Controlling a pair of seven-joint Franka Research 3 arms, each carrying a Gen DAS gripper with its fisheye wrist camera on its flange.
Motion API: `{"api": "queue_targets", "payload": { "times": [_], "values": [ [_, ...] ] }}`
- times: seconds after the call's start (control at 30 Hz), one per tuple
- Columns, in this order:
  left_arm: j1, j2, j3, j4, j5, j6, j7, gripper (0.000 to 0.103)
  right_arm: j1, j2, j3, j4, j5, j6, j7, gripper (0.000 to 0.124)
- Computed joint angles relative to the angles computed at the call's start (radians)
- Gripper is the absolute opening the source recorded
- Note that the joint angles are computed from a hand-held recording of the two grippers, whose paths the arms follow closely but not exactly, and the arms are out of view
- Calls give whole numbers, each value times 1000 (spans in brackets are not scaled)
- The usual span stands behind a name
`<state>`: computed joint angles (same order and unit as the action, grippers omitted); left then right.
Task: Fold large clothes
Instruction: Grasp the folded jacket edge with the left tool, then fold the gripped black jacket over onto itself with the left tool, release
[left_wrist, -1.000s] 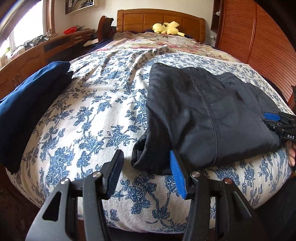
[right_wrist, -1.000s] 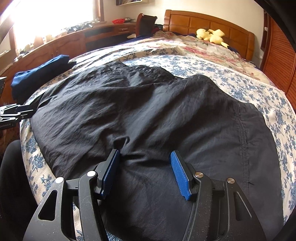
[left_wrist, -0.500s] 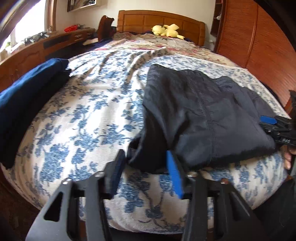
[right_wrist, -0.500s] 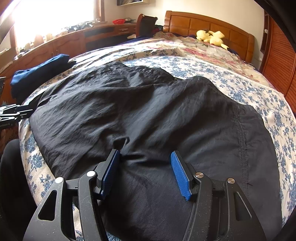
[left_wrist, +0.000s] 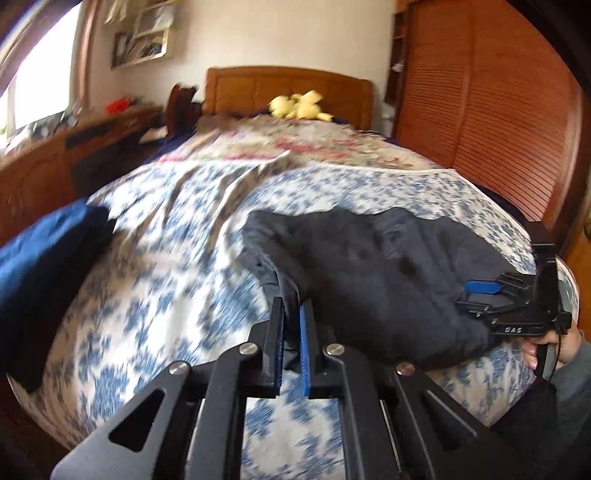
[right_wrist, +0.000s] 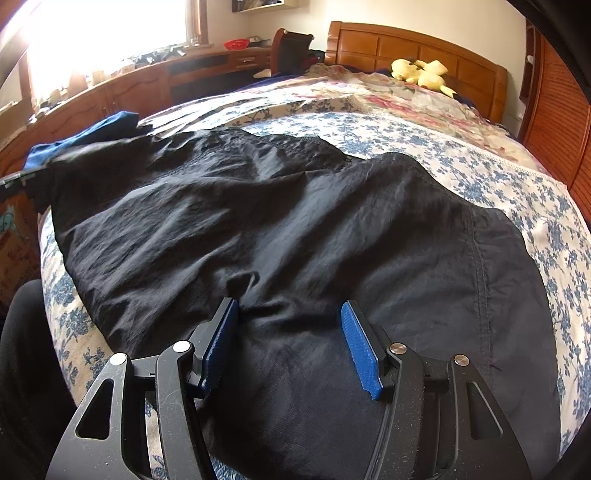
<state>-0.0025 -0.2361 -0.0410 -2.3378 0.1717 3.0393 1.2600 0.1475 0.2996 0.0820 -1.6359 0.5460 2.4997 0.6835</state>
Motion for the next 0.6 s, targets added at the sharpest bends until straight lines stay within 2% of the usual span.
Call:
{"api": "queue_targets", "payload": {
  "times": [0.13, 0.23, 0.3, 0.47, 0.6],
  "values": [
    [-15, 27, -18, 60, 15, 1, 18, 3, -19, -11, 0, -2, 30, -15, -23, 60],
    [-48, 55, -11, 108, -21, 1, 48, 3, -30, -29, -7, -20, 48, -1, -36, 60],
    [-28, 77, -43, 147, 19, -6, 22, 3, -41, -41, -12, -32, 64, 3, -49, 60],
    [-31, 119, -87, 216, 83, -17, -17, 2, -66, -83, -27, -80, 104, 10, -85, 60],
    [-81, 175, -96, 299, 39, -30, 38, 2, -86, -109, -44, -110, 134, 4, -109, 59]
  ]
}}
